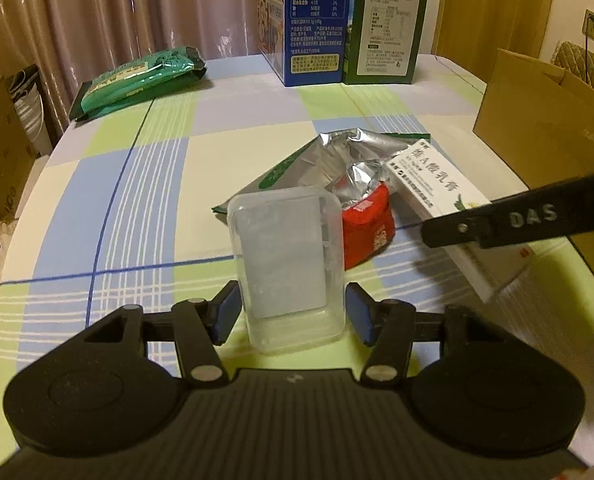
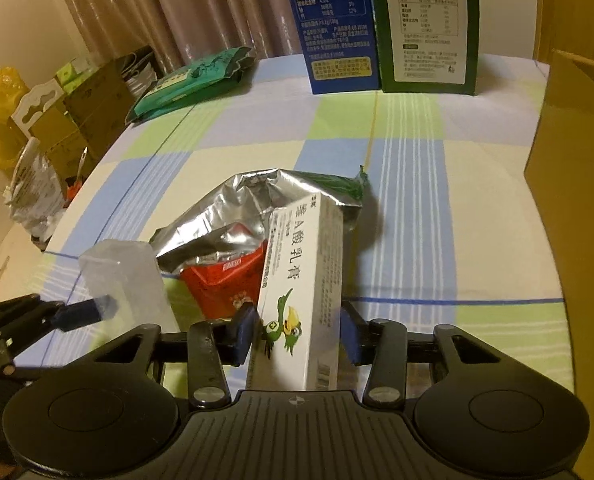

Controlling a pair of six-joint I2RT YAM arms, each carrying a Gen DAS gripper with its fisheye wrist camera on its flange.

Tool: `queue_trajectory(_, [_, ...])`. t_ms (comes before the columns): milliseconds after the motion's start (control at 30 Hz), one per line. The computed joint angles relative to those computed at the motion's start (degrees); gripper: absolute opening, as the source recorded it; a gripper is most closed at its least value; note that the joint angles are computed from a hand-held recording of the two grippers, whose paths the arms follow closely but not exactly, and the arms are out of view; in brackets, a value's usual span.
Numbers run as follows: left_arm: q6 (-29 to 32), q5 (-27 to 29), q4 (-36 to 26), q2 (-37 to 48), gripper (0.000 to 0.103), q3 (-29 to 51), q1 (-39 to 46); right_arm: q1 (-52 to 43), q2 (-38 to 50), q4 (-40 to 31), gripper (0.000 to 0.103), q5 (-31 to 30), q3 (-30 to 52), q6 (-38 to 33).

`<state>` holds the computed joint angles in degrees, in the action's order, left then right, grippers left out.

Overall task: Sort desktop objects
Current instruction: 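Reach the left tool to the clear plastic tray while the right tool reaches the white ointment box, then grasp the clear tray with the left tool while the right tool grasps the white ointment box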

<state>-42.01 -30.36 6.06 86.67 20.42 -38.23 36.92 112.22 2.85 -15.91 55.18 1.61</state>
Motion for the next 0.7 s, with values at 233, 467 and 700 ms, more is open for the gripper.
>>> queue_trajectory(233, [-9.43,-1.01,-12.26,-7.86,0.051,0.66,-10.13,-2.66,-10.06,-2.22,0.042,-3.67,-9.69,-2.41])
queue_trajectory(467, [-35.04,-7.33,-20.95,-3.24,0.051,2.66,-32.87,-6.63,-18.49,-4.57,0.042,-7.08,-19.84,-5.29])
queue_trajectory(700, [-53.47,-15.57,-34.4,7.13,0.055,9.68,-46.01,-11.11,-26.49,3.22,0.073,-4.92,-31.67,-9.42])
